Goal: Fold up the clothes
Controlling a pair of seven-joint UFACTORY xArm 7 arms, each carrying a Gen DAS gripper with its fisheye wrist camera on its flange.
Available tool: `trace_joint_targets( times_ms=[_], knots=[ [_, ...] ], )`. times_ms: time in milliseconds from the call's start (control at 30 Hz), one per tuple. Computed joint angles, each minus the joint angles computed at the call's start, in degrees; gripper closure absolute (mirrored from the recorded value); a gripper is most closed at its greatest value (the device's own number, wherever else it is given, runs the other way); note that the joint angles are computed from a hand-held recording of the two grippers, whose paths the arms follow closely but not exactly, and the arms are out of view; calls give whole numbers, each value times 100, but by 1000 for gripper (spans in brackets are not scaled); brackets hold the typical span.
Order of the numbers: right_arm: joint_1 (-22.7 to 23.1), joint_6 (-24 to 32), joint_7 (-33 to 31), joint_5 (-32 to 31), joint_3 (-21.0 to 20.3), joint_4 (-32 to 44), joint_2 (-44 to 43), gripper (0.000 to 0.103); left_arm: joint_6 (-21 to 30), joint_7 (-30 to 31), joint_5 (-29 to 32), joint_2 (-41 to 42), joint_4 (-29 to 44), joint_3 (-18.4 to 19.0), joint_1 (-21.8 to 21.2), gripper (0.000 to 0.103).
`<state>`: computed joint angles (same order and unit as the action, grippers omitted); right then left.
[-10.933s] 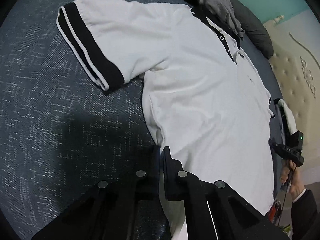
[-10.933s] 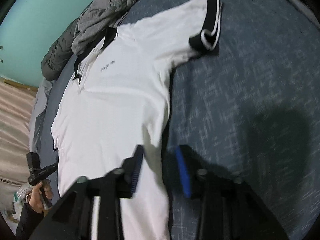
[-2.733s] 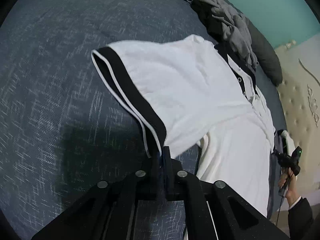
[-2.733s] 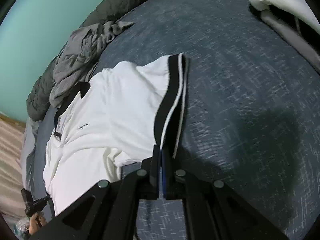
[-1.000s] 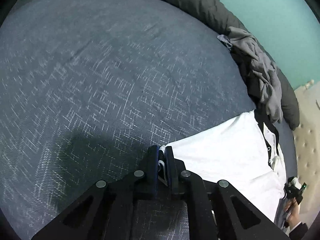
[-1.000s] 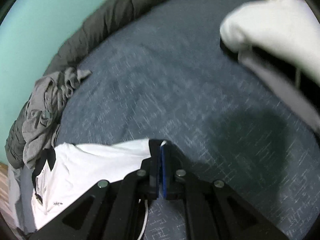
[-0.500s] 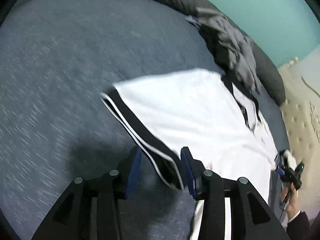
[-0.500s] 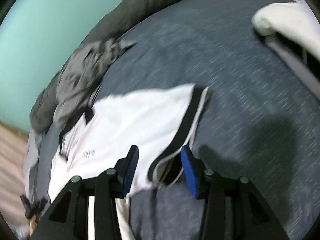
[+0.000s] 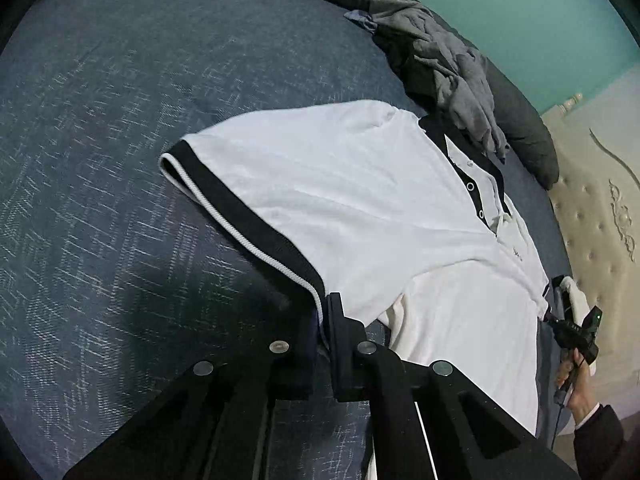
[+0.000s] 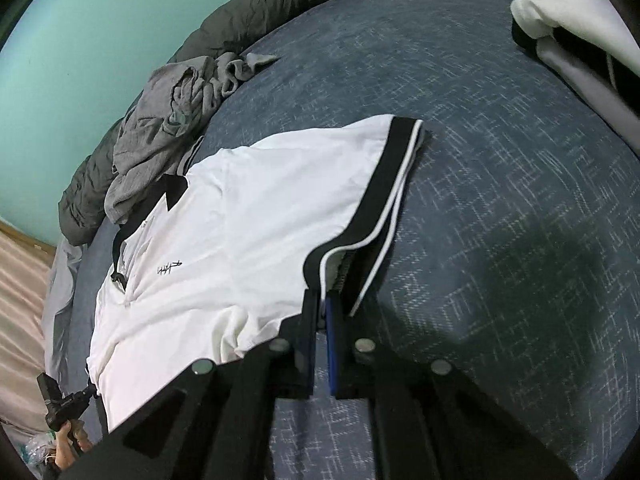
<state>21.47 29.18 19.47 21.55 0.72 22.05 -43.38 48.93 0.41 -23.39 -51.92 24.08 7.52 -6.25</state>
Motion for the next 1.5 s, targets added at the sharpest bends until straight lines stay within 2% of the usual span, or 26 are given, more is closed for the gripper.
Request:
trace_joint_targets(
  times_ms=[233, 567, 767, 800, 867, 900, 933, 967, 1000, 1100, 1233, 1367, 1500],
  knots=[
    [-179, 120, 76, -145, 15, -135, -158, 100, -158, -8, -4, 210, 92, 241, 242, 99],
    [-277, 234, 133, -269, 11, -217, -327, 100, 287, 91, -109, -171, 1, 358, 392, 99],
    [-238, 485, -27, -306, -96, -113, -238, 100, 344, 80, -22, 33, 37, 249, 443, 96],
    [-227, 564, -56, -278, -115, -73, -194, 100, 368, 72, 0, 46, 50, 225, 446, 94],
    [-323, 722, 0, -321, -31, -6, -186, 95, 488, -13, 40, -91, 47, 205, 519, 79],
    [-367, 800, 30, -346, 7, 28, -181, 86, 573, -59, 55, -225, 28, 214, 562, 71],
    [-454, 912, 117, -415, 89, 52, -244, 78, 723, -91, 84, -421, -1, 234, 601, 70],
    [-530, 1055, 210, -480, 153, 46, -402, 60, 920, -110, 138, -595, -16, 242, 628, 70],
    [-563, 1199, 267, -512, 170, 24, -591, 56, 1128, -106, 195, -752, -30, 245, 633, 70],
    [-529, 1805, 256, -548, 96, -18, -1133, 56, 2104, -62, 378, -1429, -94, 221, 591, 70],
    [-217, 3186, -19, -360, -90, -4, -1907, 56, 3354, -93, 424, -2390, -206, 94, 462, 70],
    [29, 4469, -156, -104, 86, -8, -2672, 56, 4355, -293, 312, -3232, -289, 39, 427, 70],
    [140, 5484, 110, 303, 326, -72, -3553, 56, 5067, -460, 218, -3838, -339, -102, 375, 70]
  ],
)
